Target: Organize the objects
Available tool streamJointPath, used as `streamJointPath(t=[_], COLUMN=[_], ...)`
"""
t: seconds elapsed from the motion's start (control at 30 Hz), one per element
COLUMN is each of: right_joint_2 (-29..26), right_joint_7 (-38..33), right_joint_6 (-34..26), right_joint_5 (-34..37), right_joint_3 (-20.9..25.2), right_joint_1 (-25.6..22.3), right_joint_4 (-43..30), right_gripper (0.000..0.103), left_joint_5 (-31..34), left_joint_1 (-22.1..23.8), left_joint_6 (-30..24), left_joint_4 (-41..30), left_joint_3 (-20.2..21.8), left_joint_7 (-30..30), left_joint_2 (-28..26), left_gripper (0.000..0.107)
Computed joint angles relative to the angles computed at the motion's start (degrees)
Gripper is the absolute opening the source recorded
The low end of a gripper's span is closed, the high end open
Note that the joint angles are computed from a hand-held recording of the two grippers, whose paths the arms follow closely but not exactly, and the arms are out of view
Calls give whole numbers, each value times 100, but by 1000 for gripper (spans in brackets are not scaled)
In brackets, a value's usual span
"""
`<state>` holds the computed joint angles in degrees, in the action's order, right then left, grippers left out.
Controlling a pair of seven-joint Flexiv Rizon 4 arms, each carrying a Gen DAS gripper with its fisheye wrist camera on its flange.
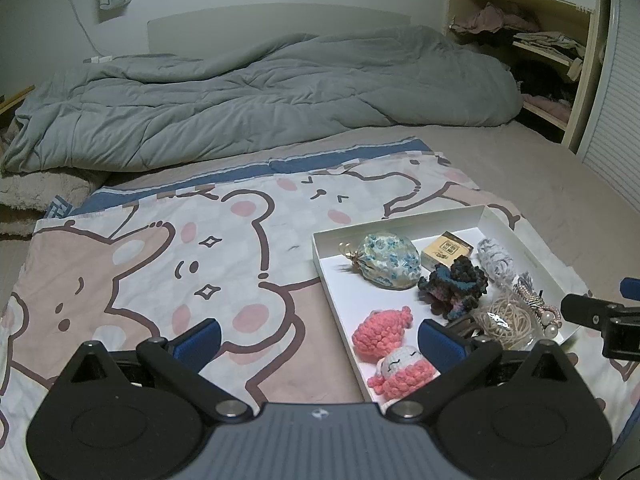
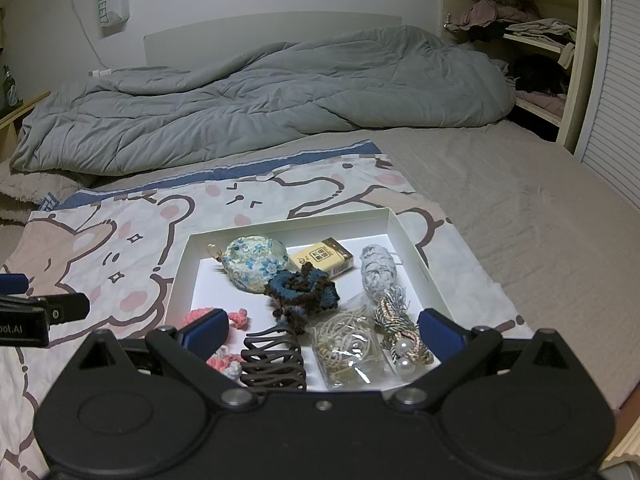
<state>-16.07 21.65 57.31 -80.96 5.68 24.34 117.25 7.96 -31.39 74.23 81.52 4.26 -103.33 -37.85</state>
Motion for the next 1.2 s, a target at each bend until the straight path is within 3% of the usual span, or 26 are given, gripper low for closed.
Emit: streamJointPath(t=[1.2], right_joint_2=[-14], right_joint_7=[-47], right_joint_6=[-7], right_joint_5=[12], right_joint_3=[-2], right_joint_1=[12], right_joint_4=[-5], right_gripper=[103], left_joint_5=[-34], left_joint_1=[16], left_joint_6=[69], left_joint_4=[92], left_joint_3=[-21], left_joint_7=[44], left_joint_2=[9], left_gripper=[103])
